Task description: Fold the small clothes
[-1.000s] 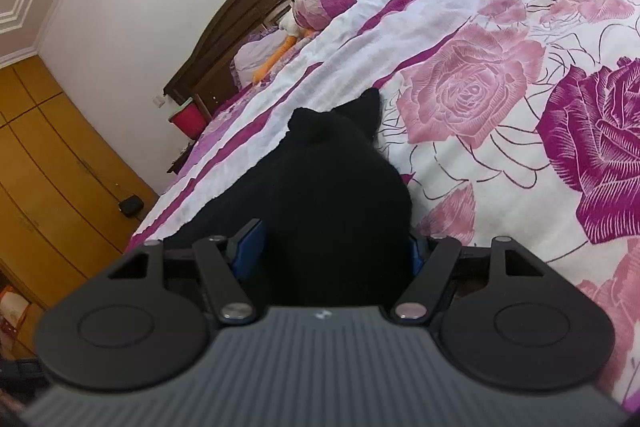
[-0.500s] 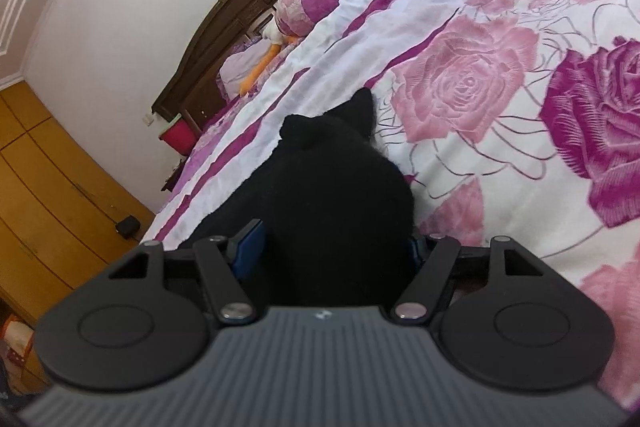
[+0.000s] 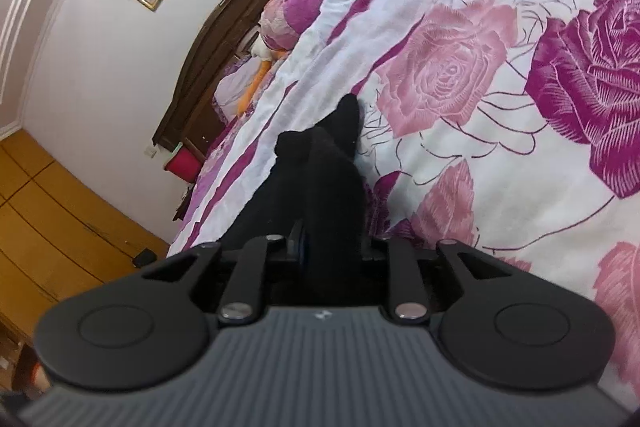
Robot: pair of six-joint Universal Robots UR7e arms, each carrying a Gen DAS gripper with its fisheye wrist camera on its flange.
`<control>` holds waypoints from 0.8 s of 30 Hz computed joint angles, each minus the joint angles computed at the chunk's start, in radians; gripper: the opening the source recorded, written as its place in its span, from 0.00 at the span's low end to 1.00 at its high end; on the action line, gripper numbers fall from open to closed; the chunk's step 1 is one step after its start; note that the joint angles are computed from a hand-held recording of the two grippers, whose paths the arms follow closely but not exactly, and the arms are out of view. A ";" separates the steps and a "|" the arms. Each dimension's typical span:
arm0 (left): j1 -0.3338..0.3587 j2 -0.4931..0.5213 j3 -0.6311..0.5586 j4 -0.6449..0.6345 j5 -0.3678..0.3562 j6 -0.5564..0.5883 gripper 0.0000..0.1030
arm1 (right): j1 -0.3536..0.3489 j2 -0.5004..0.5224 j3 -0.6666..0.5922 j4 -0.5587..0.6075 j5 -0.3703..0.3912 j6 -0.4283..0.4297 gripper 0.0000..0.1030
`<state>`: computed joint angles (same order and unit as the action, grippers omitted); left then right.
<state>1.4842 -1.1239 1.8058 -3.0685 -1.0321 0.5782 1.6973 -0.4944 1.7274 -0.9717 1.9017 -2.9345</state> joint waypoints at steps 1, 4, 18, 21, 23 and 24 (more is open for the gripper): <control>0.000 0.000 0.001 0.000 0.000 -0.001 0.92 | -0.001 0.002 -0.004 0.004 -0.001 0.001 0.24; -0.002 -0.004 0.003 0.004 0.003 -0.007 0.92 | -0.005 0.001 -0.010 0.018 -0.006 0.014 0.24; 0.007 -0.065 0.005 0.095 -0.059 -0.070 0.92 | 0.000 -0.042 -0.003 0.057 -0.061 0.079 0.17; 0.009 -0.085 0.009 0.101 -0.077 -0.079 0.92 | 0.019 -0.048 -0.011 0.056 -0.065 0.055 0.17; 0.009 -0.095 0.010 0.105 -0.082 -0.076 0.92 | 0.036 -0.044 -0.029 0.062 -0.053 0.014 0.17; 0.009 -0.100 0.011 0.105 -0.082 -0.071 0.92 | 0.043 -0.041 -0.038 0.065 -0.050 0.000 0.17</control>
